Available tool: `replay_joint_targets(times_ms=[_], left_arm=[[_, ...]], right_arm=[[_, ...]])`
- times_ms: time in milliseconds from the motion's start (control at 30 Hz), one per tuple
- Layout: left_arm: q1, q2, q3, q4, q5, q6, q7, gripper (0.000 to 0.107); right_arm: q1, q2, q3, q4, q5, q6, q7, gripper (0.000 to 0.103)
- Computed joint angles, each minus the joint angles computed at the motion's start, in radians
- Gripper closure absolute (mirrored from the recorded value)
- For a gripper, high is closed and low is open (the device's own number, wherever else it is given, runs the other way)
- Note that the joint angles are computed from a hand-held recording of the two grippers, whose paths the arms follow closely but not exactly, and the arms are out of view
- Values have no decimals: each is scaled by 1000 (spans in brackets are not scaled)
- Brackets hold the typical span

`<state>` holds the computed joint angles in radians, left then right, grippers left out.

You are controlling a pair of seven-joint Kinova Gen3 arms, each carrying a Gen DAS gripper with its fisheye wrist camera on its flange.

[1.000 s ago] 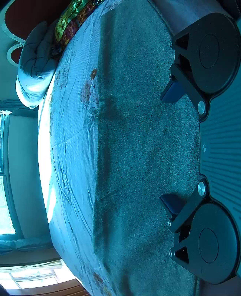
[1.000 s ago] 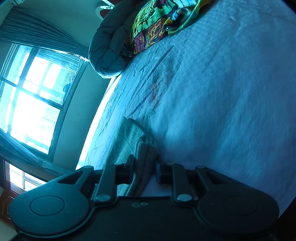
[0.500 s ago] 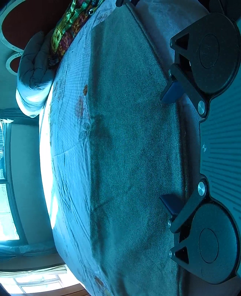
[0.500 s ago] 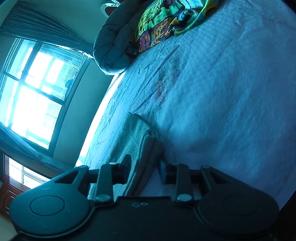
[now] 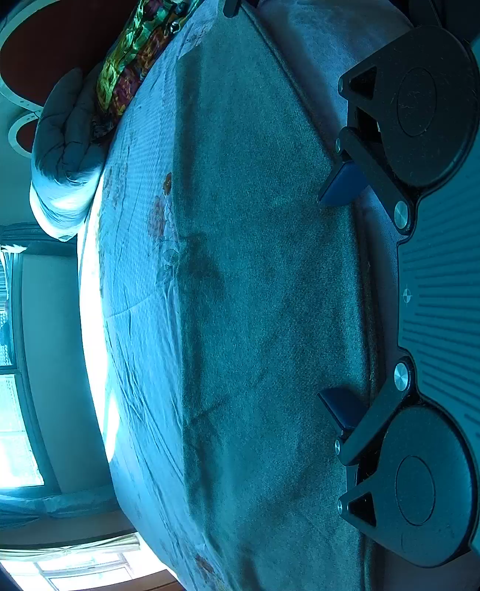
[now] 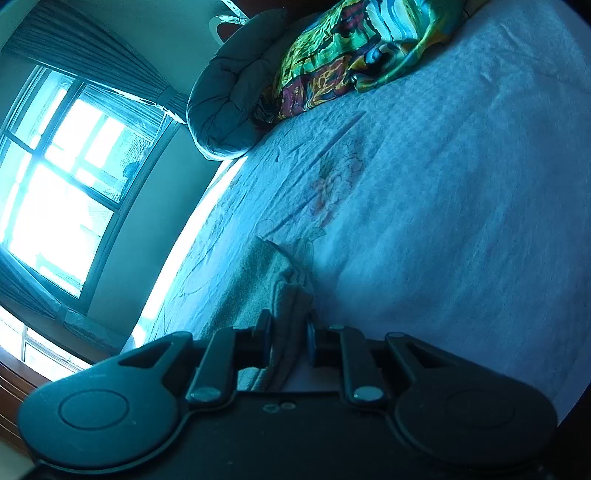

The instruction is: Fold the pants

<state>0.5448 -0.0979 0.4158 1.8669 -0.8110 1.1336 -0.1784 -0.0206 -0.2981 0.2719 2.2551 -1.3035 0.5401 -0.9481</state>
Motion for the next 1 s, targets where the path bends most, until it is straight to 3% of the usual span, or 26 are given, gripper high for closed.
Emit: replay_joint_targets(times_ms=[133,267,333,467,667,767,867,933,967,1000], left_arm=[[-21,-5,21,11,-6,-9,8,4],[-199,-67,132,29,63,-81,-66,4],[-247,-132,116,44,128,-118,-142,4],[-192,-317,-59,134,170,-110,-253,4],[-125,-595,-334,224,68,113,-341,4],[-216,-721,-459,226,52,122,-425,4],[-297,-783,-556,223,50,97,-495,4],[-317,-813,-602,227,58,80,-519,4],[-328,-819,-619,233,63,71,-530,4],[-337,-824,-632,241,67,61,-544,4]], right_arm=[[-2,-24,-34,-33,53,-17,-60,94],[2,-55,-87,-74,145,-34,-160,94],[46,-66,-142,-93,149,-22,-165,94],[114,-96,-320,-161,220,-45,-224,94],[13,-70,-598,-242,464,-259,-448,94],[-36,-5,-737,-279,586,-352,-551,94],[-76,95,-876,-322,708,-408,-661,93],[-102,188,-969,-364,789,-397,-720,87],[-112,234,-1015,-386,830,-367,-733,77],[-116,281,-1061,-409,871,-326,-742,79]])
